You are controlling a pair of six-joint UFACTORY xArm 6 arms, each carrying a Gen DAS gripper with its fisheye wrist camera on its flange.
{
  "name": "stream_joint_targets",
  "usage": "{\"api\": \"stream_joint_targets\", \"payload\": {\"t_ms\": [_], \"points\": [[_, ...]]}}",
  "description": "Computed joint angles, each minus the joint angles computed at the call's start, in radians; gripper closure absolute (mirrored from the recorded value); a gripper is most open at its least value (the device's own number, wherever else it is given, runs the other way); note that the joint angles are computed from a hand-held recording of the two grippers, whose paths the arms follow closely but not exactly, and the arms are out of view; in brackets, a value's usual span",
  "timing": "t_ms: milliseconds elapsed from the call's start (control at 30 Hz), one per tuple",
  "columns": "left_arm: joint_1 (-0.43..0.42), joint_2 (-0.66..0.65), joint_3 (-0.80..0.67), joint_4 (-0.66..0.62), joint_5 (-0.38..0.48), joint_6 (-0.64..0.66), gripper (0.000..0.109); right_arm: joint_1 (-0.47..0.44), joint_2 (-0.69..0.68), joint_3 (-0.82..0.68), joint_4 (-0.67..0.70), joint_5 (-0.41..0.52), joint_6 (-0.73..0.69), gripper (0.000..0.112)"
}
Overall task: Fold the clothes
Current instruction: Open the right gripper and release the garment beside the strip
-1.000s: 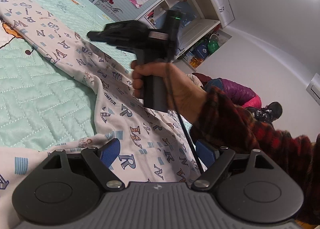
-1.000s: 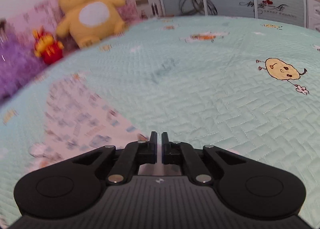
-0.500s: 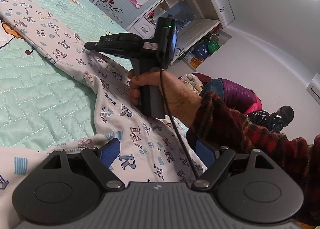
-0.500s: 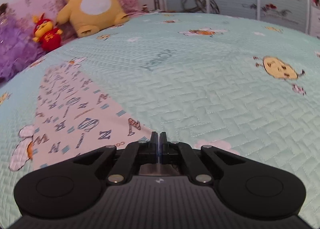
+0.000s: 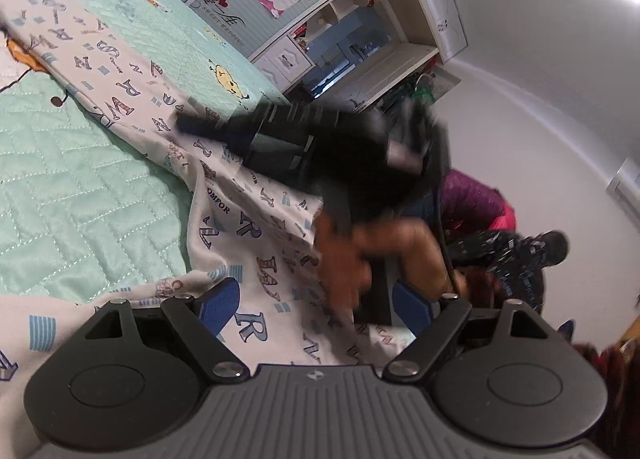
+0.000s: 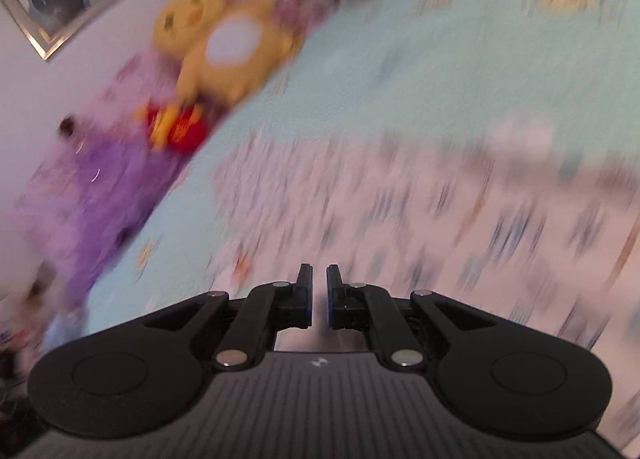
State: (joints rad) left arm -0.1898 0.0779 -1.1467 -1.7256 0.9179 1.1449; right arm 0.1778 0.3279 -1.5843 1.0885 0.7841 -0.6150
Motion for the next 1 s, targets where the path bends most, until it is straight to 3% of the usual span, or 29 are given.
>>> {"api": "stream_joint_targets", "payload": {"t_ms": [33,100,300,400,567,667,767,833,933,1000], "points": [[0.010,-0.004,0.001,0.007,0.011,-0.033,0.025,-0.005,-0.008,0.003,-0.012,0.018,0.027,0.110],[0.028,-0.036,0.017,0.025,0.003,-0.096,0.031,0.012,-0.038,0.046,-0.010,-0.034,0.068,0.110],[0.086,-0.212,0.092,0.144,-0.128,-0.250,0.031,0.066,-0.149,0.163,0.064,-0.162,0.072,0.105],[0.117,-0.256,0.087,0.264,-0.227,-0.396,0.028,0.123,-0.149,0.213,-0.123,-0.239,0.228,0.106],[0.148,-0.264,0.091,0.487,-0.417,-0.631,0.026,0.233,-0.227,0.341,-0.160,-0.543,0.365,0.099],[0.173,-0.256,0.109,0.538,-0.467,-0.670,0.026,0.286,-0.282,0.419,-0.414,-0.648,0.581,0.093],[0.201,-0.235,0.104,0.622,-0.449,-0.727,0.026,0.284,-0.252,0.393,-0.728,-0.548,0.789,0.077],[0.220,-0.225,0.096,0.675,-0.425,-0.762,0.026,0.288,-0.252,0.407,-0.937,-0.552,0.910,0.077],[0.237,-0.221,0.096,0.722,-0.427,-0.799,0.026,0.302,-0.247,0.355,-1.243,-0.474,1.151,0.077],[0.248,-0.217,0.093,0.737,-0.421,-0.816,0.026,0.321,-0.272,0.375,-1.316,-0.493,1.206,0.077]]}}
